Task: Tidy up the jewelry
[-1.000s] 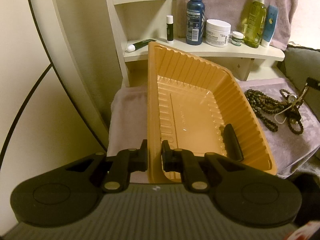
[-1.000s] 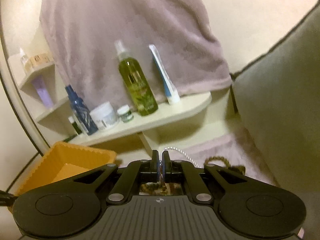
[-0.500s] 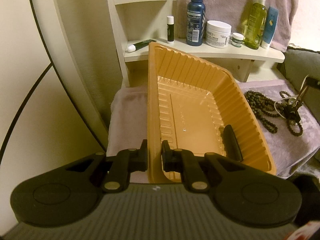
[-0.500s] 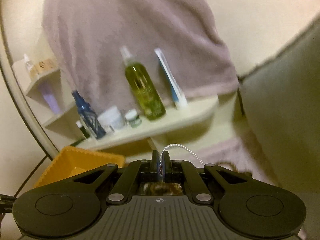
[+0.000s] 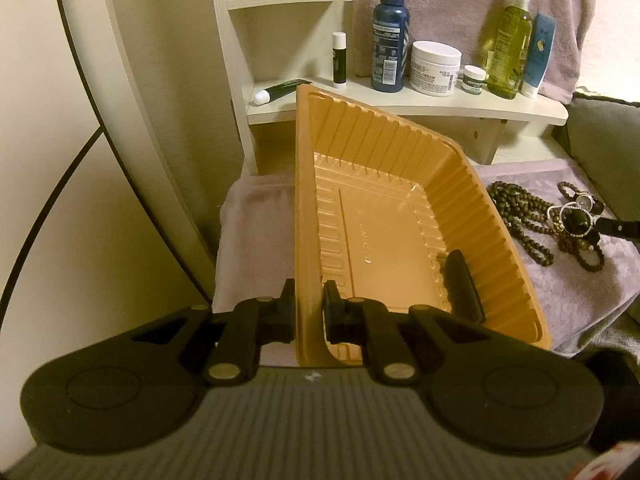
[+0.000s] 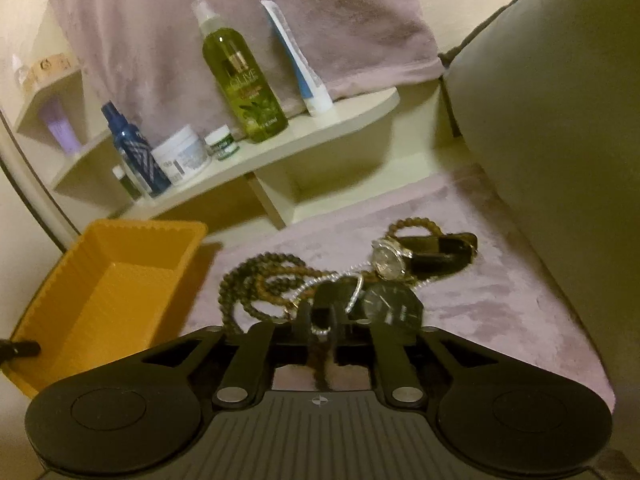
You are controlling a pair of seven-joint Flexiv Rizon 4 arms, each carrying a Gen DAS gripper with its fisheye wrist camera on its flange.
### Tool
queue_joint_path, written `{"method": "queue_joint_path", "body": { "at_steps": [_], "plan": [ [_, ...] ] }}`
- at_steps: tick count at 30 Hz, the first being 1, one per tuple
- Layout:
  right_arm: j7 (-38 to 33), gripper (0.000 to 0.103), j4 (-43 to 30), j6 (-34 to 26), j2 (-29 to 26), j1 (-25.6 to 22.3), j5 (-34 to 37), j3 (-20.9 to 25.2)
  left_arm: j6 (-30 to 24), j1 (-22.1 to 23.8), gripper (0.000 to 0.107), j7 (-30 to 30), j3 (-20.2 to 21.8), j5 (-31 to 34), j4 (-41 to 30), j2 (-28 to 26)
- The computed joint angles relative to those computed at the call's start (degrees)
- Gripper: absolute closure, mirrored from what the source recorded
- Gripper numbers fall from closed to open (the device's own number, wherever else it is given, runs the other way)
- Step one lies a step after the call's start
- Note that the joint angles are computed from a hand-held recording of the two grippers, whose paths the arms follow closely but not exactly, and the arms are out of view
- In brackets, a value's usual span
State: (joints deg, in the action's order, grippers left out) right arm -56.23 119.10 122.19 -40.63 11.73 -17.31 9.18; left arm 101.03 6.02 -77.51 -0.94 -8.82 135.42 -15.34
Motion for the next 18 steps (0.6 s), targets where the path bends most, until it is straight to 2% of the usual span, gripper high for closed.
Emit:
{"method": "queue_joint_path", "body": {
  "at_steps": [3, 5, 7, 8, 11, 14, 18],
  "plan": [
    [-3.83, 0.076, -0.13, -1.12, 0.53, 3.74, 2.74, -2.99, -0.01, 0.29, 0.096, -0.17, -0.37, -0.04, 0.05, 0.05],
    [-4.73, 0.075, -0.19, -1.14, 0.32, 4.2, 0.35, -3.78, -0.02, 0.19, 0.095, -0.24, -0.26, -0.03, 0.05, 0.05],
    [-9.77, 0.075, -0.66, -3.34, 0.89, 7.34, 5.01, -5.26, -0.18, -0.43, 0.095, -0.38, 0.32, -0.14, -0.1, -0.02],
    [-8.83, 0.075, -0.72, -2.46, 0.46, 6.76, 3.68, -4.96, -0.23, -0.4, 0.095, -0.4, 0.28, -0.16, -0.1, 0.03],
    [-9.17, 0.075, -0.96, -2.07, 0.58, 10.48, 10.28, -7.45, -0.22, 0.46, 0.096, -0.41, -0.54, -0.13, 0.08, 0.17],
    [-8.81, 0.075, -1.36, -1.63, 0.08, 9.77, 11.98, -6.39, -0.42, 0.19, 0.095, -0.36, -0.21, -0.13, -0.05, 0.17],
    [-4.71, 0.075, -3.4, 0.04, -1.93, 5.72, 11.49, -2.76, -0.39, 1.16, 0.095, -0.31, -1.11, -0.13, 0.12, 0.22]
  ]
}}
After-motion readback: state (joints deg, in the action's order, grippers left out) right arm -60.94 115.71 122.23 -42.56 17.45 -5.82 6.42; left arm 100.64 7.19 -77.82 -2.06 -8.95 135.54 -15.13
